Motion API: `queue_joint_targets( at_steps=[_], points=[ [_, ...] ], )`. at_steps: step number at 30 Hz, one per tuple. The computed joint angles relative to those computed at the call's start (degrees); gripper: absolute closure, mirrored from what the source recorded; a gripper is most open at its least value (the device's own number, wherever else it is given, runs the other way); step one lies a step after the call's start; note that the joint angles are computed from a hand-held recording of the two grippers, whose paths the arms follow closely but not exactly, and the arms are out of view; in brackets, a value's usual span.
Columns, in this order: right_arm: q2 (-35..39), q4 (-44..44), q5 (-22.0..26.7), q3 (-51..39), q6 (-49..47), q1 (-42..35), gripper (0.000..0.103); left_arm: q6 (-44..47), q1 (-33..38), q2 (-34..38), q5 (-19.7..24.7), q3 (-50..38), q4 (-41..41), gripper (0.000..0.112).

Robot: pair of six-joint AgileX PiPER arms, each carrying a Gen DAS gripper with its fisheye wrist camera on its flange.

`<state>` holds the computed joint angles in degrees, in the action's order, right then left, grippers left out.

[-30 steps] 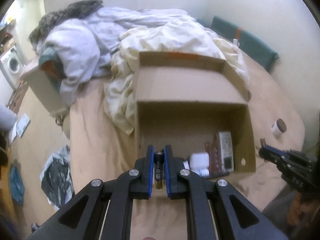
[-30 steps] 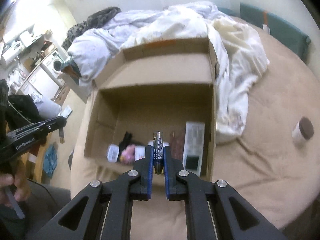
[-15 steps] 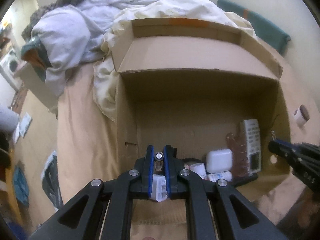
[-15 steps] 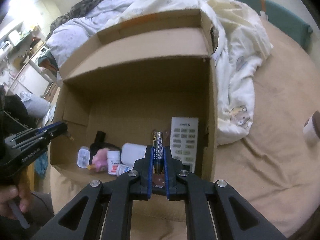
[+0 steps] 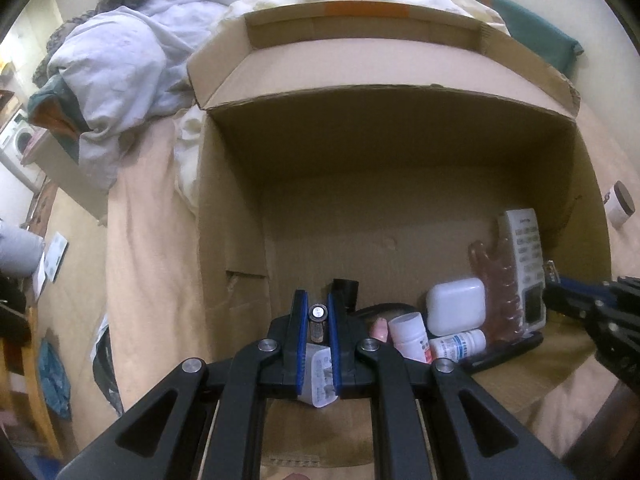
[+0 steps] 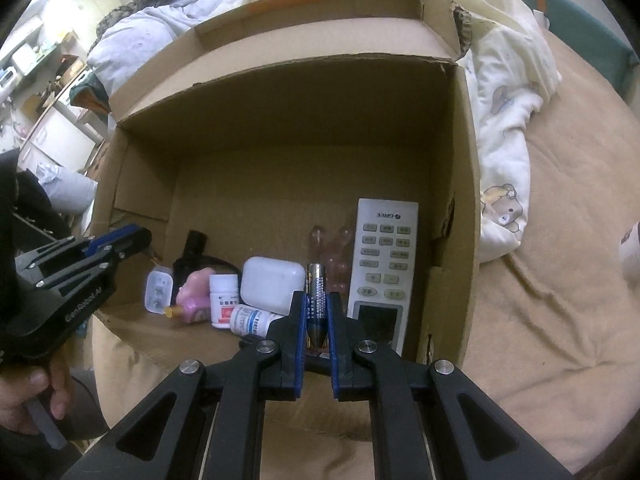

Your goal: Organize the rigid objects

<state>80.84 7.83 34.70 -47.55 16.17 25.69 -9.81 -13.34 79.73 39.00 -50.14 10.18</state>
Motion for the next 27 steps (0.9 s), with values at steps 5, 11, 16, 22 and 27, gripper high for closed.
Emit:
queue_joint_targets(
  at_steps=[5, 11, 16, 22, 27],
  points=[
    [-1.3, 0.6, -0.6, 0.2, 0.1, -0.4, 0.084, -1.8, -0.8, -1.9, -0.5, 0.5, 1.1, 0.055],
    [-4.7, 2.6, -2.7, 1.2, -1.8, -1.7, 0.034, -5.5, -3.3, -6.4, -1.0, 1.0, 4.3, 0.029],
    [-7.4, 1.2, -5.4, 2.0, 1.2, -1.8, 0.0, -6.8, -3.2, -9.3, 0.1, 0.4, 5.2, 0.028],
    [-10.5, -10.7, -5.1, 1.3, 12.7, 2.5, 0.0, -12.4, -3.1, -11.4, 7.7, -3.0, 9.0, 0.028],
    [-15.1, -14.7, 0.0, -0.3, 16.8, 5.1, 0.0, -11.0, -0.7, -17.7, 12.4, -4.8, 7.5, 0.028]
  ],
)
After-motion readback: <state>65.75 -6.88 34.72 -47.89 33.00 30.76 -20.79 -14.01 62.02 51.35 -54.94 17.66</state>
